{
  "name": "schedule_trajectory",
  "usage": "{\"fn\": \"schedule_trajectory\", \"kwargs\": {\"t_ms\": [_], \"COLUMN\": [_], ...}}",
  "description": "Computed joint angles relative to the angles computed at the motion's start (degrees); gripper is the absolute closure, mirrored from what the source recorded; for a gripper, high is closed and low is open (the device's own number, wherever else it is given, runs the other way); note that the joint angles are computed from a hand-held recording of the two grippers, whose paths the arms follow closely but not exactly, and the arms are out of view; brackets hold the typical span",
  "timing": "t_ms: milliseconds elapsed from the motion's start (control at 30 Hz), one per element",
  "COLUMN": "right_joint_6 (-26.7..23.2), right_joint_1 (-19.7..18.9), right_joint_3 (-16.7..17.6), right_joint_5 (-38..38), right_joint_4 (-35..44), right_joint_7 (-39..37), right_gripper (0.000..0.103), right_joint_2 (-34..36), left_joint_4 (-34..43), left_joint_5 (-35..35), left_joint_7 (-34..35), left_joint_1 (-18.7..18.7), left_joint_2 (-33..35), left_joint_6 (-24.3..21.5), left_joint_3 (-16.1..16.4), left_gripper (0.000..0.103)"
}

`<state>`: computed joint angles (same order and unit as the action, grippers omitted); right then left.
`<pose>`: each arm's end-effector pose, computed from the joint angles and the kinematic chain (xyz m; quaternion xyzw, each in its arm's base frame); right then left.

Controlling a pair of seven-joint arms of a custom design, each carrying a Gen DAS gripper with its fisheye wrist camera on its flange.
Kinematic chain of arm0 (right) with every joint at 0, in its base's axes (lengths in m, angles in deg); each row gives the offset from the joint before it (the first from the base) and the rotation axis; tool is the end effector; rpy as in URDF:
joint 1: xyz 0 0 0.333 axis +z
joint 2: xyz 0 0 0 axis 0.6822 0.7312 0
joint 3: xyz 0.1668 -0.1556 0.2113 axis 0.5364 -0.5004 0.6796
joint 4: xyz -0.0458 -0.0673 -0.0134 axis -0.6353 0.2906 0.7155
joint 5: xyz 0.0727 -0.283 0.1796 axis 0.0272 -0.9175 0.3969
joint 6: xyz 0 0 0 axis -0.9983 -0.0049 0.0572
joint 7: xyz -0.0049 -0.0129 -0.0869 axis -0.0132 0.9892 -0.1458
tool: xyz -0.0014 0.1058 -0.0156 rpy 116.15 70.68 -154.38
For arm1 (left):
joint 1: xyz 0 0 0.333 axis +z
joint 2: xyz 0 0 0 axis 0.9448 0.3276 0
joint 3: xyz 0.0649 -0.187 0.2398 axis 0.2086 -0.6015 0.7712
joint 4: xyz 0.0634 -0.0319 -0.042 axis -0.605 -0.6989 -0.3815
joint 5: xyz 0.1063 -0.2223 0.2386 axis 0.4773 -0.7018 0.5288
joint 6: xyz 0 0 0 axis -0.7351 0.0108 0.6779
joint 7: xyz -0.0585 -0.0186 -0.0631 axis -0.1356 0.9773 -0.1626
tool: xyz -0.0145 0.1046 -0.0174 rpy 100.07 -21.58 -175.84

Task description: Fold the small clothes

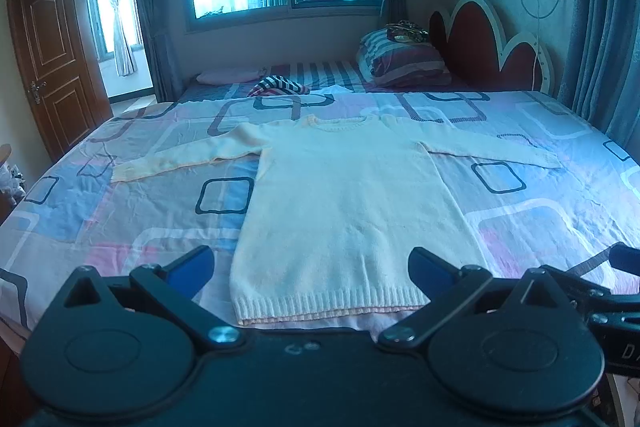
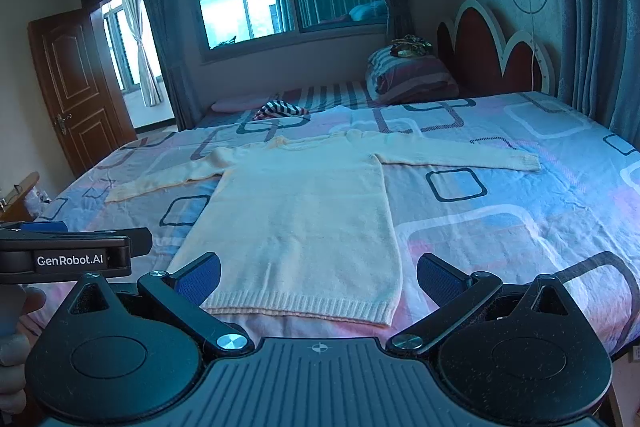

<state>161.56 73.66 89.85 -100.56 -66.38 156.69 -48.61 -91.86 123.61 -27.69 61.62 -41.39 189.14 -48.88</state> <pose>0.3930 0.3875 0.5957 -0.6115 0.6369 -0.2549 0.3943 0.4992 -0.2238 0.5750 -0.6012 0.6655 -0.2971 0.3276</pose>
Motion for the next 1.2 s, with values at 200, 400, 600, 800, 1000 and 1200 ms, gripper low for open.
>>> {"fn": "schedule_trajectory", "kwargs": {"t_ms": [200, 400, 600, 800, 1000, 1200], "right_joint_6": [0.5, 0.6, 0.3, 0.4, 0.7, 0.6], "right_joint_1": [-0.1, -0.1, 0.0, -0.1, -0.2, -0.1], "right_joint_3": [-0.1, -0.2, -0.3, -0.5, -0.5, -0.5], "right_joint_5": [0.1, 0.4, 0.5, 0.9, 0.6, 0.6], "right_joint_4": [-0.3, -0.2, 0.0, 0.0, -0.1, -0.1], "right_joint_7": [-0.3, -0.7, -0.7, -1.0, -0.9, -0.9], "right_gripper": [0.0, 0.0, 0.0, 0.0, 0.0, 0.0], "right_joint_2": [0.1, 0.3, 0.4, 0.4, 0.4, 0.5], "left_joint_4": [0.4, 0.7, 1.0, 1.2, 1.5, 1.5], "left_joint_5": [0.0, 0.2, 0.3, 0.1, 0.2, 0.1], "left_joint_7": [-0.1, -0.6, -0.5, -0.4, -0.8, -0.7], "left_joint_1": [-0.2, -0.5, -0.6, -0.8, -1.0, -1.0], "left_joint_2": [0.3, 0.6, 0.9, 1.1, 1.3, 1.3], "left_joint_6": [-0.5, -0.8, -0.7, -0.8, -0.9, -0.9], "left_joint_3": [0.0, 0.0, 0.1, 0.3, 0.3, 0.4], "left_gripper": [0.0, 0.0, 0.0, 0.0, 0.0, 0.0]}}
